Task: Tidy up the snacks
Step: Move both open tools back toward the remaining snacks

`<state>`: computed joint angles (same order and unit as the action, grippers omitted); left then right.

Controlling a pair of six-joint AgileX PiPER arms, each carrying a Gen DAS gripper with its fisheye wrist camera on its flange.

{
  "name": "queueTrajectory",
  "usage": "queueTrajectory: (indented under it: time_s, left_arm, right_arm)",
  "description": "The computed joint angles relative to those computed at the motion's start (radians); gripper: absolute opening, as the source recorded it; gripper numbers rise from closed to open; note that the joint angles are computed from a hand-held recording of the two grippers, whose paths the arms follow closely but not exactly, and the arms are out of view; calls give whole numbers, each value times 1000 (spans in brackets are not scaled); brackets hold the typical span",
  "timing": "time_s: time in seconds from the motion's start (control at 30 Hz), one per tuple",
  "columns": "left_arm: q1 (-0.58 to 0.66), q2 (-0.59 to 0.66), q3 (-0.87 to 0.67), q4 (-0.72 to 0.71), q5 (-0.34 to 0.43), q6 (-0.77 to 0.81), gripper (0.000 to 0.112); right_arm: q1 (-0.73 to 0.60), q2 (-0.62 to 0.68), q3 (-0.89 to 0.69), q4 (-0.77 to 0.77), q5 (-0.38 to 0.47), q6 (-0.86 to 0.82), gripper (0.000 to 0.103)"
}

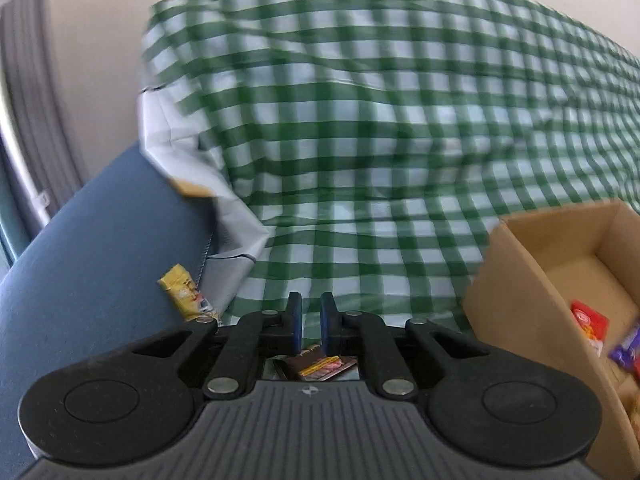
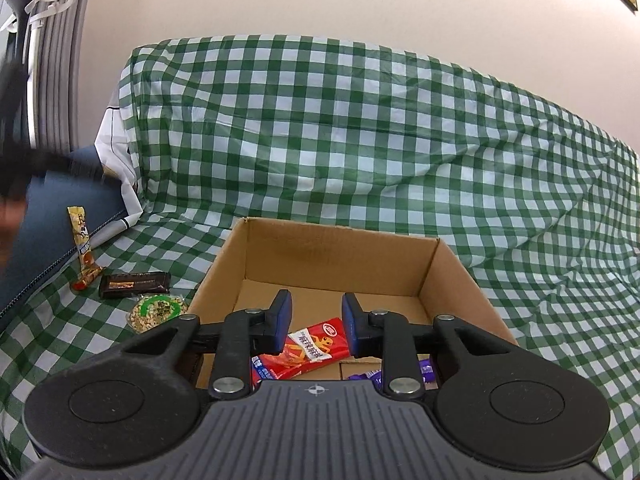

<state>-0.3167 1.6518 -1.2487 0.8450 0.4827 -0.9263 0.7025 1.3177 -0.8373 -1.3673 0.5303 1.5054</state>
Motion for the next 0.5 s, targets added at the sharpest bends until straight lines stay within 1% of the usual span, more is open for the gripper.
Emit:
queueTrajectory:
  time_s: [0.03, 0.07, 0.1, 0.17, 0.23, 0.3, 0.4, 0.5]
  left_arm:
    - [26, -7, 4, -45, -34, 29, 10]
    - [46, -11, 3, -76, -47, 49, 10]
    - [57, -9, -4, -100, -43, 70, 10]
    - [89, -4, -25, -209, -30, 154, 10]
    - [134, 9, -54, -379, -17, 273, 10]
    - [156, 43, -101, -502, 27, 350, 10]
    - [171, 60, -119, -559, 66, 380, 10]
    - [195, 67, -124, -631, 74, 432, 10]
  right_arm:
    - [2, 3, 0, -12, -4, 7, 29]
    - [4, 9, -2, -31, -8, 18, 29]
    - [6, 15, -4, -57, -11, 37, 29]
    - [10, 29, -8, -101, -20, 70, 29]
    - [15, 46, -18, -121, -21, 83, 29]
    - [25, 64, -31, -116, -20, 74, 29]
    - [44, 87, -46, -129, -13, 80, 29]
    - [61, 111, -62, -130, -3, 73, 29]
